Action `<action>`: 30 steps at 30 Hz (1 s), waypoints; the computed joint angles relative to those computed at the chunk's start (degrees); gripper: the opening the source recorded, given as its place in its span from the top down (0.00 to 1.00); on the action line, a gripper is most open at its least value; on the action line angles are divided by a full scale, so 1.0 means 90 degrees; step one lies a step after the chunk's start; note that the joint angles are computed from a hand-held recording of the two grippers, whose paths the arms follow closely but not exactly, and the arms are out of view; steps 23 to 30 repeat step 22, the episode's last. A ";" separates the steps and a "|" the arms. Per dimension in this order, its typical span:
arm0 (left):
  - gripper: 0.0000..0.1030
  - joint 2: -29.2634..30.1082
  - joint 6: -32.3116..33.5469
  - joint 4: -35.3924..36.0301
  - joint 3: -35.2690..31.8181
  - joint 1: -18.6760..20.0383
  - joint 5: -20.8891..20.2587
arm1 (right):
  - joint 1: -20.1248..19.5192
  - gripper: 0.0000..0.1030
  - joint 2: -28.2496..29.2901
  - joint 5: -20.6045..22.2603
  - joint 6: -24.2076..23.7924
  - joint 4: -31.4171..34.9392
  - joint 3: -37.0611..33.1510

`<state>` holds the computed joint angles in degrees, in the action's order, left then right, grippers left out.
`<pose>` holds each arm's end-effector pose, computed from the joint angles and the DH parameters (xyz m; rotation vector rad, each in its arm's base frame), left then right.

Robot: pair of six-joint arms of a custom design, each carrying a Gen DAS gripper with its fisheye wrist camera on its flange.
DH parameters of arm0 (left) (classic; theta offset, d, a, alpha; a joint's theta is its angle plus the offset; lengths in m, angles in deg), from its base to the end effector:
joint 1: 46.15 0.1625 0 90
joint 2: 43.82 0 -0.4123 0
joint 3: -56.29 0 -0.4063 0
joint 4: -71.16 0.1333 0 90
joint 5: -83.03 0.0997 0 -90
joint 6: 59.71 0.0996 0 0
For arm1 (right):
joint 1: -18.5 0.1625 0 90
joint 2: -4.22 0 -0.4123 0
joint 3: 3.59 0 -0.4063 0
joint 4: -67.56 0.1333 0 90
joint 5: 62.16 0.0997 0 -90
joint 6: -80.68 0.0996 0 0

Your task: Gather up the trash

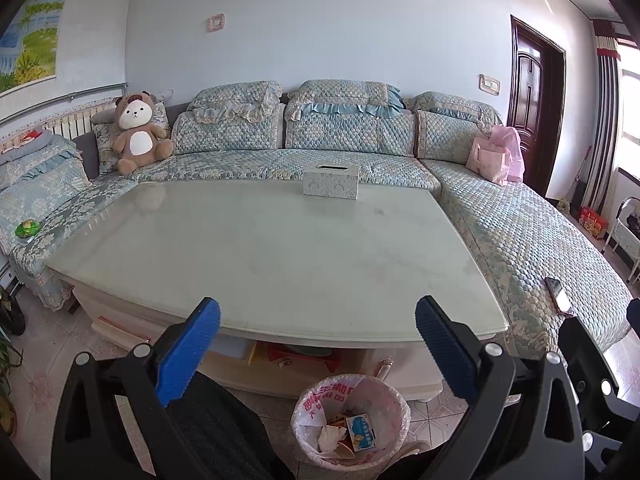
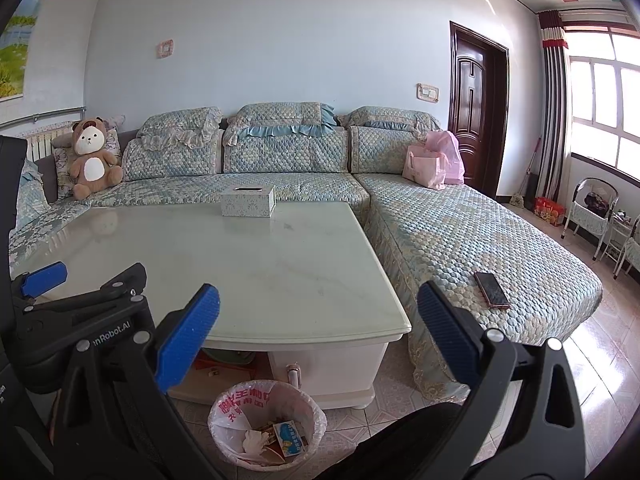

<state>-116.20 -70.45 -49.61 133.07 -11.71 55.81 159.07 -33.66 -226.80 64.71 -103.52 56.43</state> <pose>-0.4019 -0.5446 0.5278 0.5446 2.1406 -1.1584 0.6229 -0.4640 0.3343 0.3319 -1.8893 1.3498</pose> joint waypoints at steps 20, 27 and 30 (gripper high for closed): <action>0.07 -0.0007 -0.0094 0.0168 -0.0028 0.0021 -0.0129 | 0.0022 0.06 0.0083 0.0034 -0.0151 -0.0196 -0.0139; 0.07 0.0002 -0.0134 0.0254 -0.0065 0.0037 -0.0176 | 0.0022 0.06 0.0084 0.0034 -0.0157 -0.0214 -0.0138; 0.07 0.0002 -0.0134 0.0254 -0.0065 0.0037 -0.0176 | 0.0022 0.06 0.0084 0.0034 -0.0157 -0.0214 -0.0138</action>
